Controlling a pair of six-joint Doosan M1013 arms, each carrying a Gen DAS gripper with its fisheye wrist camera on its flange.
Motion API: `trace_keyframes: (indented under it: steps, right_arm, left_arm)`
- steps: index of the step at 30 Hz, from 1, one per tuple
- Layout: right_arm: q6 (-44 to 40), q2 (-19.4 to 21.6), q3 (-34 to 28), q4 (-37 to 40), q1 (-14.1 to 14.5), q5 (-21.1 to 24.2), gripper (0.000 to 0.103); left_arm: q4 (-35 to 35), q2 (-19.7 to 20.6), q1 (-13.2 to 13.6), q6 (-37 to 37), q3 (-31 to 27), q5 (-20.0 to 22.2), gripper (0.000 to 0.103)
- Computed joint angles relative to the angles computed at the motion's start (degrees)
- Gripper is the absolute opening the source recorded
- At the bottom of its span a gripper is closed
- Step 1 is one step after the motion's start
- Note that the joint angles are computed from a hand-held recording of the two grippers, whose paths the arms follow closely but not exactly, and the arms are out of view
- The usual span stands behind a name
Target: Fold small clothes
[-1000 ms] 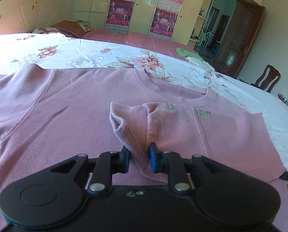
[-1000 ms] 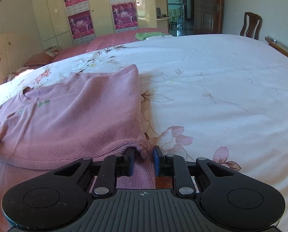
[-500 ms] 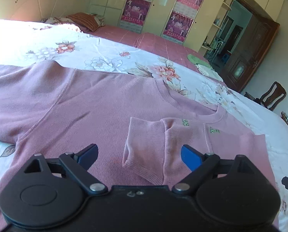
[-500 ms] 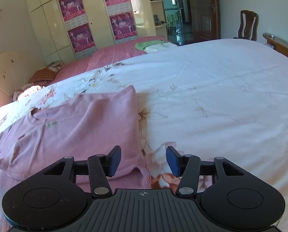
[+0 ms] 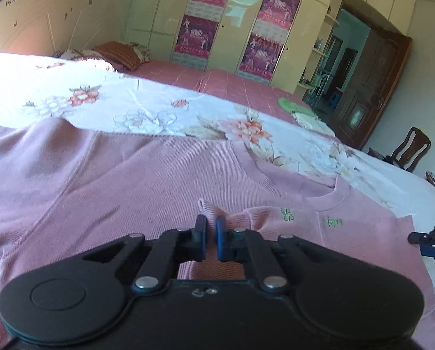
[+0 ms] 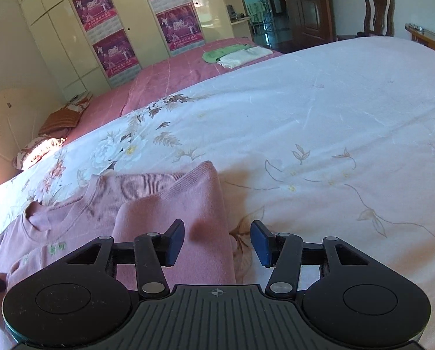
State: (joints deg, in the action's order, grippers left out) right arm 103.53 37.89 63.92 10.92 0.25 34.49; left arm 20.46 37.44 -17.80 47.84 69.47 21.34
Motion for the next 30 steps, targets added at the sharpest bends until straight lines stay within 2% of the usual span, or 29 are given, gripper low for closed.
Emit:
trace_keyframes:
  steps: [3, 4, 5, 7, 9, 11, 13, 14, 15, 17, 18, 20, 21, 23, 26, 27, 28, 30]
  right_arm:
    - [-0.92, 1.26, -1.80, 1.48, -0.19, 0.72, 0.051]
    - [-2.04, 1.45, -2.08, 2.91, -0.30, 0.81, 0.037]
    - [-3.54, 1.65, -2.43, 4.86, -0.44, 1.43, 0.007]
    - [-2.42, 1.66, -2.61, 1.05, 0.19, 1.60, 0.006]
    - [0.57, 1.74, -2.50, -5.45, 0.95, 1.19, 0.006]
    - [2.36, 1.61, -2.14, -6.43, 0.94, 0.64, 0.006]
    - [3.18, 1.27, -1.95, -7.45, 1.03, 0.71, 0.008]
    - [6.13, 0.73, -1.37, -11.37, 1.44, 0.08, 0.013]
    - [7.58, 0.10, -0.59, -14.19, 1.76, -0.96, 0.013]
    - [5.40, -1.16, 0.84, -13.31, 1.97, -3.06, 0.013]
    - [3.78, -1.70, 1.46, -11.71, 2.05, -3.89, 0.013]
    - [-1.78, -2.05, 1.70, -7.42, 2.55, -4.34, 0.013]
    - [-3.18, -2.01, 1.56, -7.09, 2.94, -3.86, 0.013]
    - [-5.40, -1.81, 1.51, -6.60, 3.71, -2.80, 0.013]
    - [-3.93, -0.91, 0.89, -10.19, 4.44, 0.36, 0.013]
    - [-3.53, -0.49, 0.68, -11.02, 4.42, 1.62, 0.013]
    - [-4.36, -0.88, 1.65, -9.75, 4.15, 0.27, 0.013]
    - [-3.75, -1.39, 1.91, -9.24, 3.96, 0.85, 0.013]
  left_arm:
    - [11.13, -1.18, -0.26, -12.22, 2.39, -1.83, 0.006]
    - [11.86, -1.01, -0.27, -12.98, 2.24, -0.79, 0.006]
    - [9.60, -0.41, -0.16, -10.75, 1.55, 0.63, 0.006]
    - [4.15, 0.81, 0.06, -4.93, -0.09, 3.56, 0.006]
    - [7.40, 1.29, -0.39, -4.40, -1.01, 4.94, 0.008]
    - [5.71, 1.31, -0.40, -2.69, -1.86, 6.84, 0.015]
    - [7.66, 0.20, -0.33, -6.64, -0.77, 6.37, 0.024]
    - [10.32, -0.64, -0.36, -9.58, 0.41, 5.12, 0.026]
    - [12.30, -1.35, -0.39, -11.22, 1.32, 4.06, 0.028]
    - [13.58, -2.33, -0.56, -11.46, 2.35, 2.32, 0.033]
    - [11.94, -2.47, -0.60, -9.18, 2.41, 1.42, 0.035]
    - [4.07, -2.00, -0.71, -0.21, 1.42, 0.93, 0.043]
    - [0.20, -1.55, -0.82, 4.05, 0.69, 1.19, 0.043]
    - [-6.31, -0.22, -1.07, 12.30, -1.20, 3.34, 0.052]
    - [-6.63, 1.71, -1.42, 14.50, -3.33, 8.34, 0.055]
    - [-3.98, 1.45, -1.53, 13.33, -2.24, 6.58, 0.055]
    - [-2.95, 1.39, -1.65, 13.85, -2.19, 7.09, 0.055]
    - [-3.72, 0.93, -1.63, 14.20, -2.25, 8.64, 0.055]
